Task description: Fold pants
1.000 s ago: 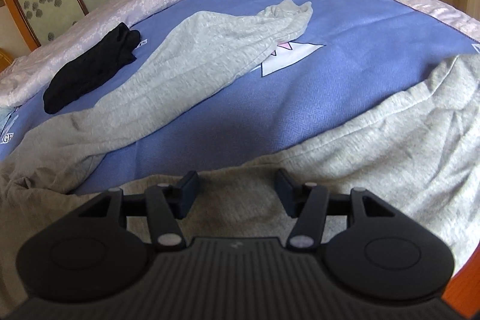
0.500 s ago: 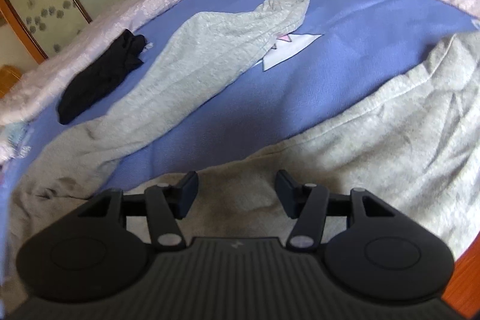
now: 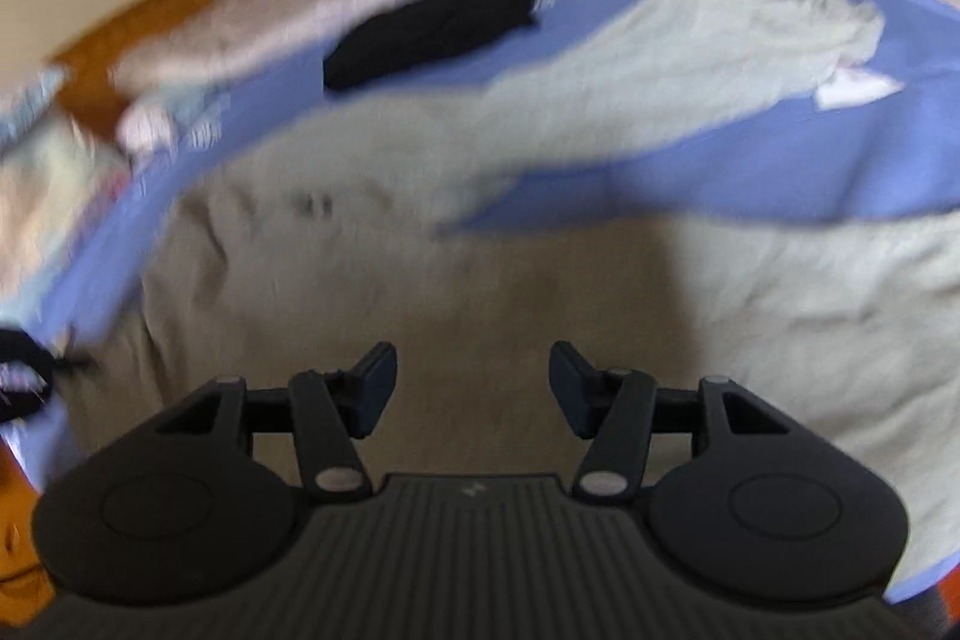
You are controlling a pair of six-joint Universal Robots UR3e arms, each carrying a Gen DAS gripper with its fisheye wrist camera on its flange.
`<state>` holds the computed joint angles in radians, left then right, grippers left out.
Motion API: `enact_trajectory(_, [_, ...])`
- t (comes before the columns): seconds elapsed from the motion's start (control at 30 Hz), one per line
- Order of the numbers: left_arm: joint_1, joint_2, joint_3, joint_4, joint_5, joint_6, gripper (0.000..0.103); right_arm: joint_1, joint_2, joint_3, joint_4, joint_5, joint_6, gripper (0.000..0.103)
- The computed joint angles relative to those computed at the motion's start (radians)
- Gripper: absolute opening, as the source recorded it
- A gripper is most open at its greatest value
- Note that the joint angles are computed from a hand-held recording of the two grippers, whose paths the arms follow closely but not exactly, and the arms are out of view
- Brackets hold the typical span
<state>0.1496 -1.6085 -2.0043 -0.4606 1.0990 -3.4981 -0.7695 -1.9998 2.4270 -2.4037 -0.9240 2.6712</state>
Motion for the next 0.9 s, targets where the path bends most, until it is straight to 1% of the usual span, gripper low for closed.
enact_trajectory(0.03, [-0.004, 0.066, -0.009, -0.045, 0.039, 0.045, 0.012, 0.002, -0.008, 0.033, -0.058, 0.004, 0.007, 0.059])
enact_trajectory(0.07, [-0.007, 0.117, -0.017, -0.090, 0.073, 0.075, 0.012, 0.008, -0.011, 0.039, -0.066, 0.001, -0.010, 0.059])
enact_trajectory(0.13, [0.004, 0.164, -0.037, -0.169, 0.101, 0.097, 0.012, 0.023, 0.011, 0.036, -0.098, -0.007, -0.012, 0.060])
enact_trajectory(0.17, [0.000, 0.151, -0.037, -0.197, 0.119, 0.091, 0.013, 0.022, 0.020, 0.037, -0.108, -0.003, -0.007, 0.060])
enact_trajectory(0.2, [-0.015, 0.112, -0.033, -0.212, 0.151, 0.079, 0.019, 0.013, 0.028, 0.036, -0.108, 0.007, -0.011, 0.061])
enact_trajectory(0.23, [-0.030, 0.063, -0.027, -0.231, 0.183, 0.058, 0.023, 0.008, 0.041, 0.035, -0.118, 0.012, -0.012, 0.062])
enact_trajectory(0.3, [-0.031, 0.056, -0.077, -0.162, 0.180, 0.023, 0.028, 0.021, 0.053, 0.029, -0.131, 0.005, -0.008, 0.063])
enact_trajectory(0.33, [-0.031, 0.064, -0.056, -0.195, 0.175, 0.042, 0.031, 0.028, 0.060, 0.017, -0.125, -0.002, -0.018, 0.063])
enact_trajectory(0.37, [-0.030, 0.073, -0.032, -0.225, 0.179, 0.053, 0.038, 0.030, 0.054, 0.008, -0.103, -0.005, -0.032, 0.063])
enact_trajectory(0.4, [-0.018, 0.104, -0.034, -0.224, 0.178, 0.058, 0.041, 0.011, 0.022, 0.003, -0.045, 0.003, -0.065, 0.062])
enact_trajectory(0.47, [0.016, 0.172, -0.045, -0.208, 0.171, 0.062, 0.041, -0.018, -0.005, -0.015, 0.016, 0.035, -0.089, 0.061])
enact_trajectory(0.53, [0.049, 0.219, -0.055, -0.159, 0.166, 0.046, 0.041, -0.034, -0.020, -0.020, 0.004, 0.077, -0.088, 0.059])
enact_trajectory(0.57, [0.052, 0.209, -0.033, -0.135, 0.162, 0.040, 0.041, -0.019, 0.001, -0.041, -0.027, 0.092, -0.071, 0.056])
enact_trajectory(0.63, [0.025, 0.126, 0.062, -0.103, 0.158, 0.034, 0.039, 0.059, 0.104, -0.111, -0.133, 0.088, 0.004, 0.046])
enact_trajectory(0.67, [0.001, 0.078, 0.109, -0.079, 0.157, 0.031, 0.039, 0.099, 0.161, -0.152, -0.174, 0.084, 0.033, 0.044])
enact_trajectory(0.7, [-0.034, 0.008, 0.170, -0.042, 0.160, 0.034, 0.039, 0.157, 0.236, -0.212, -0.224, 0.072, 0.079, 0.039])
enact_trajectory(0.73, [-0.080, -0.072, 0.242, -0.011, 0.178, 0.034, 0.039, 0.194, 0.280, -0.254, -0.248, 0.069, 0.111, 0.037])
enact_trajectory(0.77, [-0.122, -0.142, 0.310, 0.001, 0.194, 0.033, 0.038, 0.240, 0.348, -0.311, -0.285, 0.078, 0.154, 0.037])
enact_trajectory(0.8, [-0.153, -0.225, 0.393, -0.001, 0.189, 0.032, 0.038, 0.273, 0.402, -0.355, -0.311, 0.088, 0.186, 0.037])
enact_trajectory(0.87, [-0.193, -0.368, 0.545, -0.046, 0.138, 0.041, 0.037, 0.349, 0.522, -0.454, -0.362, 0.084, 0.259, 0.037])
enact_trajectory(0.9, [-0.221, -0.448, 0.637, -0.083, 0.146, 0.047, 0.037, 0.380, 0.579, -0.498, -0.377, 0.077, 0.286, 0.037])
